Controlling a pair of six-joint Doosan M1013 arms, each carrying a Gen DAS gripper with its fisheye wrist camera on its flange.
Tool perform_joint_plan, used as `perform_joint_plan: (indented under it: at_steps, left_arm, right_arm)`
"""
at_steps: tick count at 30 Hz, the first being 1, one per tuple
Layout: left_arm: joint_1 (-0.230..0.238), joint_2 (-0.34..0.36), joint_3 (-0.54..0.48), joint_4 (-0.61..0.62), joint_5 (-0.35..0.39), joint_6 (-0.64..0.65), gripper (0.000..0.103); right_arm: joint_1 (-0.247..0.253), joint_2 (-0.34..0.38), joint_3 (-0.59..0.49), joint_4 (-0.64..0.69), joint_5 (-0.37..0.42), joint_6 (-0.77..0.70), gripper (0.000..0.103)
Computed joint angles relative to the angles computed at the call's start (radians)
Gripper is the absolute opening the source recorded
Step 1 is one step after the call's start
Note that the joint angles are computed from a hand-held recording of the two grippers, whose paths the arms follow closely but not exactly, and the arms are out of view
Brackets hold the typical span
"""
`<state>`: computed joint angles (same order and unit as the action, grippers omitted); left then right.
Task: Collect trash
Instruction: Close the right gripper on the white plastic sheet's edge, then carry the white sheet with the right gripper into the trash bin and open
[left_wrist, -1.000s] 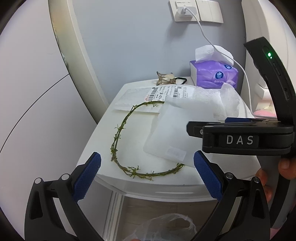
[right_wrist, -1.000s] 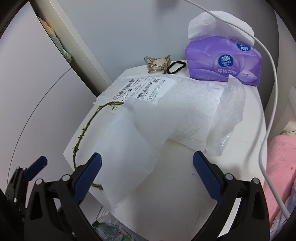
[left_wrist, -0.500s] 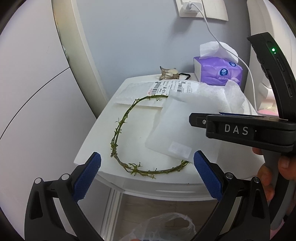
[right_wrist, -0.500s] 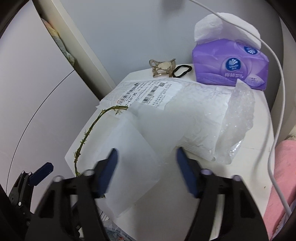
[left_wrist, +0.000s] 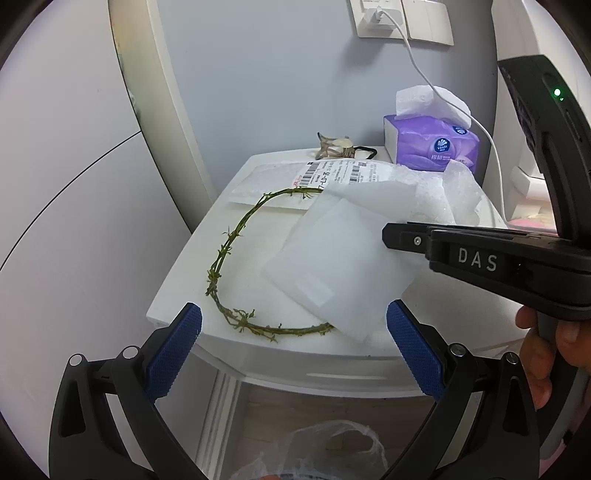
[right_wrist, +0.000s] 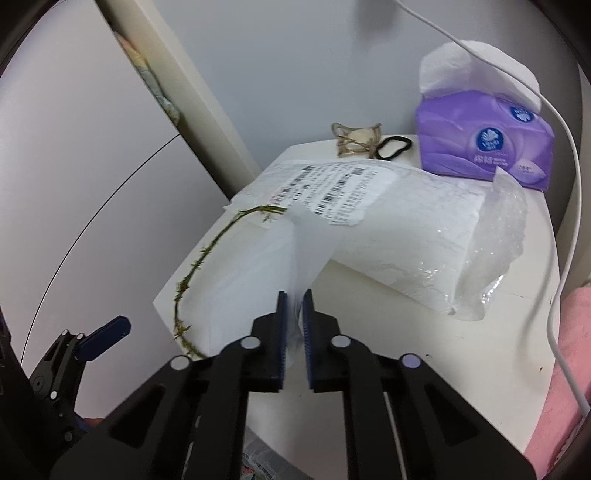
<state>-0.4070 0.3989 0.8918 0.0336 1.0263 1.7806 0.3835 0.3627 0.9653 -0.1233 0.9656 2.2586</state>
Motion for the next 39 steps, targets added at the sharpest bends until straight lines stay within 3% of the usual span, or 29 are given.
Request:
perform_joint_plan:
  at_steps: [14,26,39]
  left_arm:
    - [0.003,-0.048,0.041,0.002,-0.027,-0.034,0.097]
    - [-0.018,-0.142,0.129,0.032,-0.078,-0.045,0.097]
    - [-0.016,-0.275,0.266,0.116,-0.104,-0.140,0.097]
  right_arm:
    - [0.033,-0.030,-0.013,-0.023,-0.001,-0.025,0.006]
    - [0.090,-0.088,0.002,-0.052,-0.005,-0.052,0.006]
    - [0.168,-0.120,-0.011,-0.062,0.035,-0.121,0.006]
